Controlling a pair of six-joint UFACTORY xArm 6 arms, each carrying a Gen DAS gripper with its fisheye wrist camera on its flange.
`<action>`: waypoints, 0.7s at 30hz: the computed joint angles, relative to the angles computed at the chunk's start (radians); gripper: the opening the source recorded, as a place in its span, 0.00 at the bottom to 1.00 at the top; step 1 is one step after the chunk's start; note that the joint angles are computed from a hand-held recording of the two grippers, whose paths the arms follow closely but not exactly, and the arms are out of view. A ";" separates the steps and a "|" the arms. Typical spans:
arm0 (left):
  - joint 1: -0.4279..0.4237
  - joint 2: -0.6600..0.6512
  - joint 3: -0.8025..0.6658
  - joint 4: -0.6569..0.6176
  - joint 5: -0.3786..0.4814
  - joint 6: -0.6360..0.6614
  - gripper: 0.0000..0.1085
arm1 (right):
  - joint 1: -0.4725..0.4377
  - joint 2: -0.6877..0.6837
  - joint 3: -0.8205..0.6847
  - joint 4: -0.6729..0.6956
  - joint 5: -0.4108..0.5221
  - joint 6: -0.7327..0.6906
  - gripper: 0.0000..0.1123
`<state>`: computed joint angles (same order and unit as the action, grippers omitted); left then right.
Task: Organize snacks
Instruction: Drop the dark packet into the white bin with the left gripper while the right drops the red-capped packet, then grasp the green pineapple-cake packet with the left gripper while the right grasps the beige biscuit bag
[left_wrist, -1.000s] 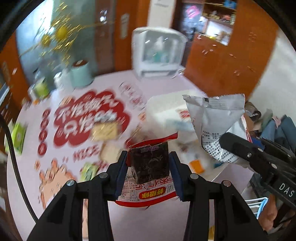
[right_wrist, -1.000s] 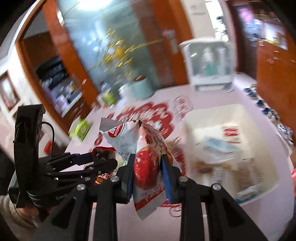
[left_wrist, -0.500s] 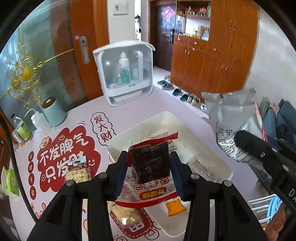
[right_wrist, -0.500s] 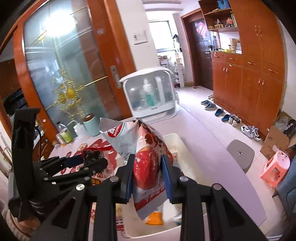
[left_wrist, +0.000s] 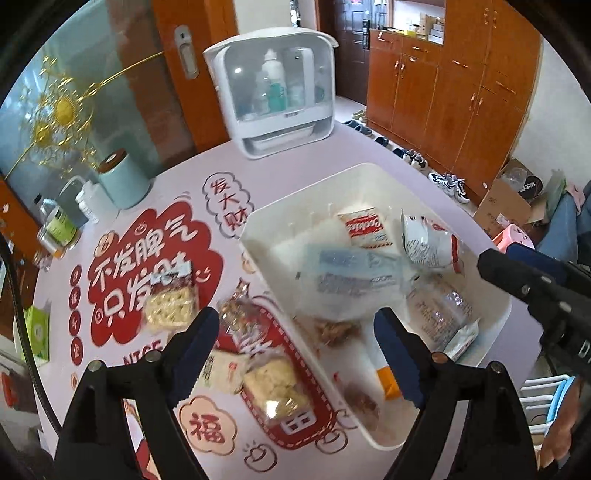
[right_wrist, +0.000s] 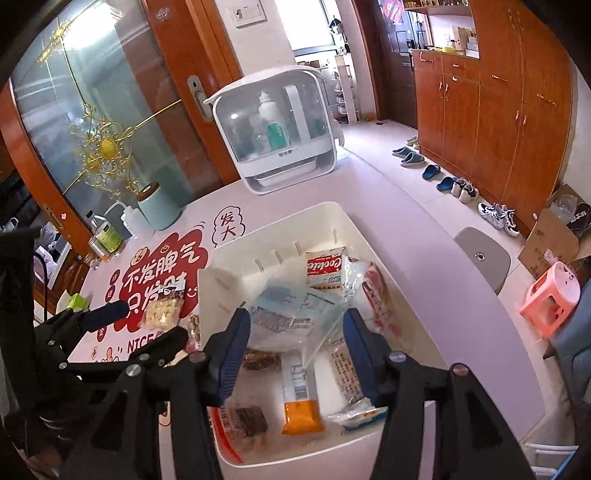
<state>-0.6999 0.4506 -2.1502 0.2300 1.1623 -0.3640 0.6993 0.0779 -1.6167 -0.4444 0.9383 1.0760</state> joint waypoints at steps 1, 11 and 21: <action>0.004 -0.027 0.039 -0.004 -0.011 -0.004 0.78 | 0.003 -0.003 0.005 0.002 -0.005 0.002 0.47; 0.052 -0.334 0.426 0.055 -0.083 -0.082 0.78 | 0.051 0.013 -0.012 0.016 -0.014 0.021 0.47; 0.183 -0.631 0.739 0.097 -0.078 -0.148 0.78 | 0.113 0.119 -0.168 0.030 0.021 -0.004 0.47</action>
